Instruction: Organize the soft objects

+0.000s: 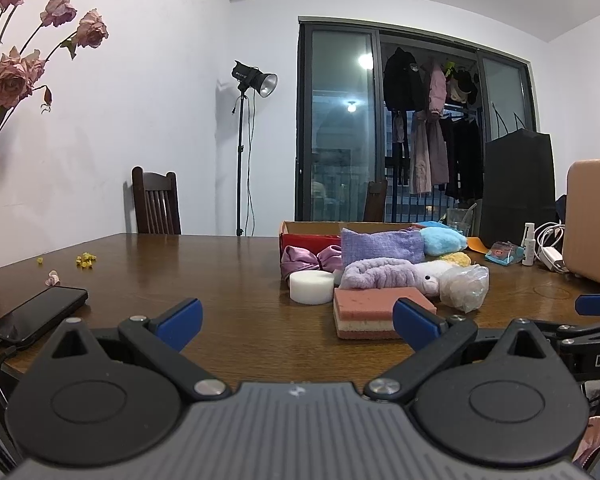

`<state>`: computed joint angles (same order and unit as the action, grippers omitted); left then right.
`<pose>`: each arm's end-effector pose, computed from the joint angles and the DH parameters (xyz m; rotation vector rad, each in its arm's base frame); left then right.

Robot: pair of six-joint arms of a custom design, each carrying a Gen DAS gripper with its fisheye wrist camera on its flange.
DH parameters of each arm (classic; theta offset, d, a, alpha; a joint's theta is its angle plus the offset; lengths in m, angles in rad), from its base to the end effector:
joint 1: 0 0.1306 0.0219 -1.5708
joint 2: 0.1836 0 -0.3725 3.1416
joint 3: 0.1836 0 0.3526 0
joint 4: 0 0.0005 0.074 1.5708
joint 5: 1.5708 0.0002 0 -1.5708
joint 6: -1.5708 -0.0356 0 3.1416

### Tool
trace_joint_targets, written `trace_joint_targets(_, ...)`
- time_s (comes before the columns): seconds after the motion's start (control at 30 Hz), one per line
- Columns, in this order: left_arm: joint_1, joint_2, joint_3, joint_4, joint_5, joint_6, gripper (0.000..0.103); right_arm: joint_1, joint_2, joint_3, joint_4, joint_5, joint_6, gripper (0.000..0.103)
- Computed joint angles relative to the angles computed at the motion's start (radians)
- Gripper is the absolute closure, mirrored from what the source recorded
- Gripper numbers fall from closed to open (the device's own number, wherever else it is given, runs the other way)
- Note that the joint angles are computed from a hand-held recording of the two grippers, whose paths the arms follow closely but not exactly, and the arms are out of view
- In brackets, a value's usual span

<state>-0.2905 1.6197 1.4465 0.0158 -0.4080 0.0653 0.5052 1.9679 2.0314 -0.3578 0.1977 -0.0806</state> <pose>0.5408 -0.1475 0.4154 -0.1067 1.7127 0.0887 0.6007 0.3237 0.4326 -0.2581 1.8471 0.2218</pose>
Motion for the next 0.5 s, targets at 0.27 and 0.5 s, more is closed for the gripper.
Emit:
trace_joint_targets(0.27, 0.001, 0.000, 0.000, 0.001, 0.001, 0.001, 0.000, -0.001, 0.006, 0.006, -0.005, -0.001, -0.001, 0.000)
trace_joint_targets(0.5, 0.001, 0.001, -0.001, 0.001, 0.002, 0.001, 0.000, 0.001, 0.007, 0.009, -0.007, 0.002, -0.002, 0.000)
